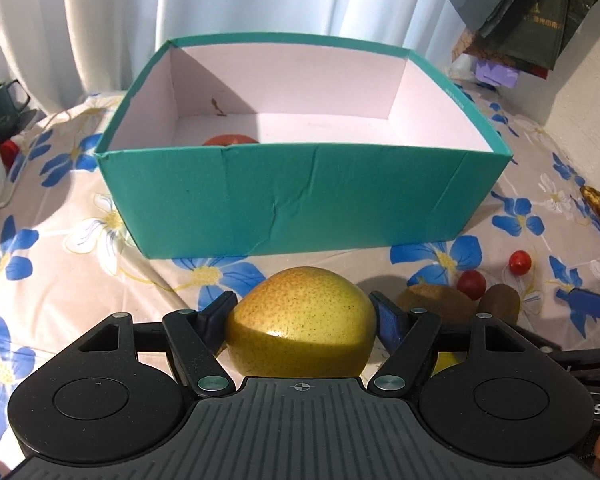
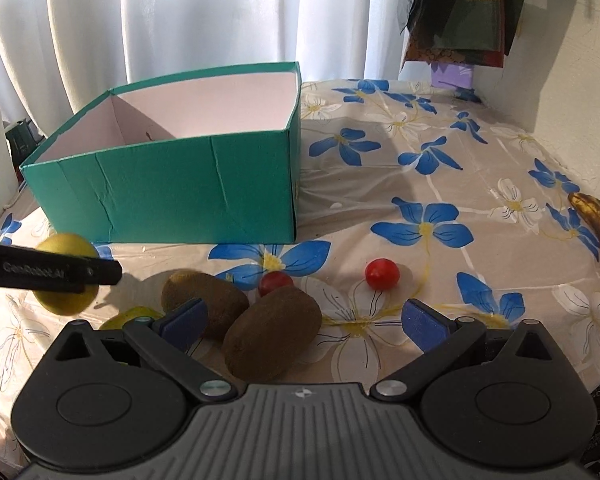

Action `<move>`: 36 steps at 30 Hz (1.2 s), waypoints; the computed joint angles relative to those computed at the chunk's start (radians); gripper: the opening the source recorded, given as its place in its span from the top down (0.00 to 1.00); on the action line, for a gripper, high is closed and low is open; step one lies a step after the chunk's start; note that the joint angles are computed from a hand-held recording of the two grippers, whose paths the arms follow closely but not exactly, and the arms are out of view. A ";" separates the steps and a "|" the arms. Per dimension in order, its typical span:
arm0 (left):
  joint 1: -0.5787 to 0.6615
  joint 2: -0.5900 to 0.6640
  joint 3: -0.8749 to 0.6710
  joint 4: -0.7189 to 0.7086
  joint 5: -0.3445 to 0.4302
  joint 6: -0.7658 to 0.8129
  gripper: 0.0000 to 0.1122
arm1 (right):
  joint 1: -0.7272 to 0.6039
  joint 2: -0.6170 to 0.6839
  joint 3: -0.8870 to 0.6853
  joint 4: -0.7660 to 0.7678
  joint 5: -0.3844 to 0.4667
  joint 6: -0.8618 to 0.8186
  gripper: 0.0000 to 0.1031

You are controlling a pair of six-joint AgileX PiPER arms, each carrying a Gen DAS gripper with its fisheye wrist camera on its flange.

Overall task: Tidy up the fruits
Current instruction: 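Lift the yellow pear with the left tool while the right tool grasps a brown kiwi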

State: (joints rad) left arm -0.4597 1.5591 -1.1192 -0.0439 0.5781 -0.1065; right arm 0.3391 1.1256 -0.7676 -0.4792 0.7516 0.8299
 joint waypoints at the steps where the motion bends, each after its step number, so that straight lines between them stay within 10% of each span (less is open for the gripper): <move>1: 0.001 -0.014 0.005 0.001 -0.001 -0.003 0.32 | -0.008 0.009 0.000 0.021 -0.010 -0.024 0.00; 17: 0.018 -0.084 0.026 -0.005 0.019 -0.003 0.32 | -0.087 0.135 -0.022 0.219 -0.087 -0.254 0.33; 36: -0.021 -0.077 -0.115 0.159 0.116 -0.164 0.32 | -0.038 -0.016 -0.025 0.051 -0.041 -0.099 0.38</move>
State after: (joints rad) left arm -0.4802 1.4818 -1.2342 0.1156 0.6940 -0.2710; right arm 0.3008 1.1100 -0.7929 -0.4279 0.7109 0.7305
